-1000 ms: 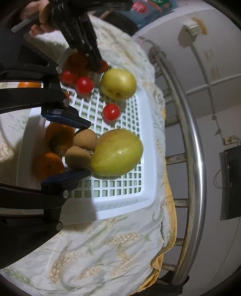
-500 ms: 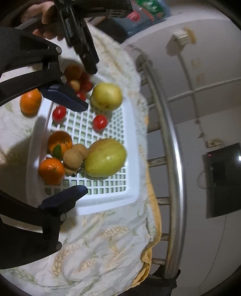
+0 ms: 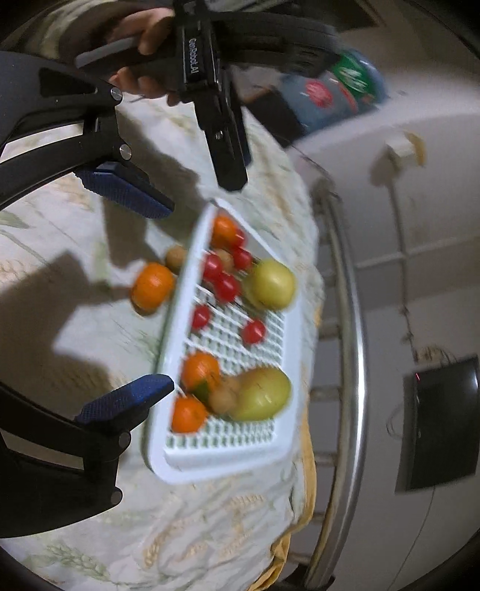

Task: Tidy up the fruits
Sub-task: 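Withdraw both tools from the tray toward the remaining fruit, then grasp a brown kiwi with the left tool while the right tool grasps a mandarin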

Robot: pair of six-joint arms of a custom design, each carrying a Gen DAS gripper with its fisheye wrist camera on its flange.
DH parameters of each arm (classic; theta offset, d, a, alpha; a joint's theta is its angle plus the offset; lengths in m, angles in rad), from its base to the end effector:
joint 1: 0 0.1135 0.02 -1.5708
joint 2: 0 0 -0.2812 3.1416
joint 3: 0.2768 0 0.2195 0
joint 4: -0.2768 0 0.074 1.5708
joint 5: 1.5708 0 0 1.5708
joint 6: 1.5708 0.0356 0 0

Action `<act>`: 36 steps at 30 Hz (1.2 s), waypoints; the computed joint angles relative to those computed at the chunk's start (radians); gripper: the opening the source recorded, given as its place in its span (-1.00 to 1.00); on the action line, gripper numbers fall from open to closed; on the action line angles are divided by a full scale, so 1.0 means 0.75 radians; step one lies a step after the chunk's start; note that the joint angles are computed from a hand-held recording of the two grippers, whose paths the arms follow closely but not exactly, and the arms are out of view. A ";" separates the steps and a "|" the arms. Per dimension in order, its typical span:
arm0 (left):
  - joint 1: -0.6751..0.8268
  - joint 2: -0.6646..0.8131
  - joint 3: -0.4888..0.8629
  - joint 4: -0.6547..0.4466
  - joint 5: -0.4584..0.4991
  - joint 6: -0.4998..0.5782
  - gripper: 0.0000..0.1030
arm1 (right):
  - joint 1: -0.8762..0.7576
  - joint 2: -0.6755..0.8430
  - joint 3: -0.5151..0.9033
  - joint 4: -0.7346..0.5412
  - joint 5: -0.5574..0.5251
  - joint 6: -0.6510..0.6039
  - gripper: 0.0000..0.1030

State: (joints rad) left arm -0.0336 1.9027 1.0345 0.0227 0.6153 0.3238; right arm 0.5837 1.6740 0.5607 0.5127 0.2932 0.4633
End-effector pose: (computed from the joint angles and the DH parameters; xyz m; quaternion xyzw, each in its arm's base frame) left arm 0.3613 -0.0327 0.1798 0.2641 0.8578 -0.2313 0.3755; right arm 0.2437 0.1486 0.1692 0.0153 0.8777 0.1187 0.4641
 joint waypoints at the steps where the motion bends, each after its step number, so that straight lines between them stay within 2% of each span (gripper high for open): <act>1: -0.007 0.005 -0.009 -0.003 -0.025 0.016 0.92 | 0.005 0.029 0.016 -0.008 -0.008 -0.014 0.68; 8: -0.024 0.099 -0.016 -0.007 -0.097 0.023 0.88 | -0.032 0.229 0.144 -0.091 -0.122 -0.038 0.57; 13: -0.055 0.203 0.054 -0.049 -0.154 0.007 0.74 | -0.033 0.298 0.238 -0.161 -0.102 -0.092 0.48; 18: -0.078 0.251 0.105 -0.072 -0.179 -0.011 0.69 | -0.034 0.354 0.330 -0.225 -0.085 -0.145 0.37; 24: -0.105 0.271 0.140 -0.073 -0.202 -0.019 0.55 | -0.044 0.401 0.378 -0.266 -0.095 -0.155 0.03; 26: -0.112 0.286 0.159 -0.084 -0.203 -0.026 0.49 | -0.054 0.412 0.395 -0.280 -0.110 -0.152 -0.19; 27: -0.117 0.292 0.167 -0.087 -0.204 -0.030 0.48 | -0.056 0.413 0.396 -0.282 -0.110 -0.148 -0.22; 30: -0.127 0.301 0.177 -0.086 -0.211 -0.036 0.39 | -0.062 0.404 0.372 -0.257 -0.122 -0.134 -0.25; 36: -0.158 0.335 0.194 -0.085 -0.231 -0.042 -0.05 | -0.062 0.352 0.285 -0.216 -0.137 -0.068 -0.26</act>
State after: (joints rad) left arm -0.1523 2.1543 1.1803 -0.0412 0.4424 0.2926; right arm 0.5373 1.9381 0.7741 0.3507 0.1904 0.4123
